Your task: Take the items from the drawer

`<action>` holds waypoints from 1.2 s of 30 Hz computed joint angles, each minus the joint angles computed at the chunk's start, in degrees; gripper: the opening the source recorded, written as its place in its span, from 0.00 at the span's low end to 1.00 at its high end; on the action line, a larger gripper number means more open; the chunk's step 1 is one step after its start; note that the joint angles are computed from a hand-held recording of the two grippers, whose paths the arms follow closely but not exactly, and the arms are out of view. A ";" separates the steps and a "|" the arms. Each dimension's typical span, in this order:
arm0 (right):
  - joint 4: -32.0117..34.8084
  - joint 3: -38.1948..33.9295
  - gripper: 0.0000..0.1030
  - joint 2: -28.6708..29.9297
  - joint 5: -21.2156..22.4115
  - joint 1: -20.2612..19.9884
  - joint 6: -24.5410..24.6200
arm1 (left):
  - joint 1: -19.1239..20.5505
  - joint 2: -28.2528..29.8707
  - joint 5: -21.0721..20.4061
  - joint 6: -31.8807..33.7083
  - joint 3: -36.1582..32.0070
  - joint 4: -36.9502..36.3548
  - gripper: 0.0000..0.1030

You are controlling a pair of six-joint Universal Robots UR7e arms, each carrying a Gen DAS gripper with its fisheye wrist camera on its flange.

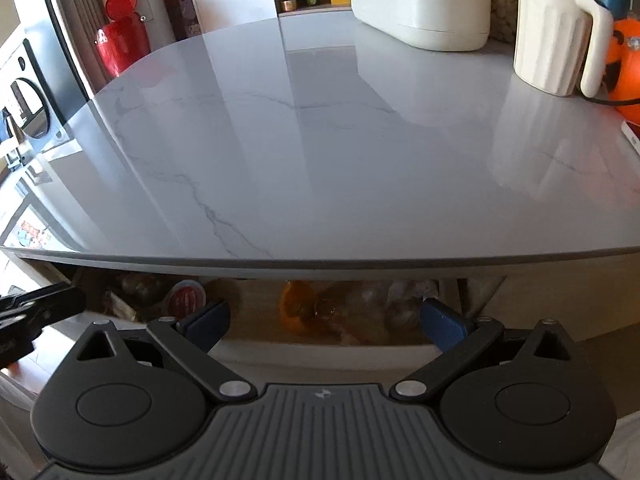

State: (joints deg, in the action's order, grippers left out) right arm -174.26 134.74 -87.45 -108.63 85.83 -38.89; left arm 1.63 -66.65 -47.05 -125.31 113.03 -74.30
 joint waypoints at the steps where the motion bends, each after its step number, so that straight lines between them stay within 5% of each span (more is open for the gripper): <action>1: -1.16 0.21 0.99 0.58 -0.23 0.02 -0.85 | -0.20 -0.19 -0.01 -0.69 0.13 -0.18 0.15; 6: -3.77 1.15 0.99 0.62 0.94 -0.43 -1.45 | 1.02 -0.93 -0.22 -1.93 -0.15 1.08 0.15; 9: -4.80 0.40 0.98 2.04 -0.45 1.00 -0.54 | 2.97 -0.70 -3.87 2.96 -0.31 -0.68 0.16; 13: -3.74 1.37 0.98 0.45 -0.99 1.24 -0.17 | 1.53 -0.04 -5.15 4.03 0.25 -1.71 0.17; 25: 12.54 5.39 0.99 -13.38 1.92 -2.84 -0.33 | -4.28 2.94 -14.92 5.80 -0.81 -7.85 0.12; 34: 16.86 1.43 0.97 -10.57 2.69 -3.04 0.07 | -3.80 1.06 -15.62 5.74 0.56 -10.63 0.11; 36: 21.75 -0.55 0.85 -9.97 3.16 -3.33 0.16 | -3.66 -1.14 -13.78 6.53 2.47 -13.47 0.14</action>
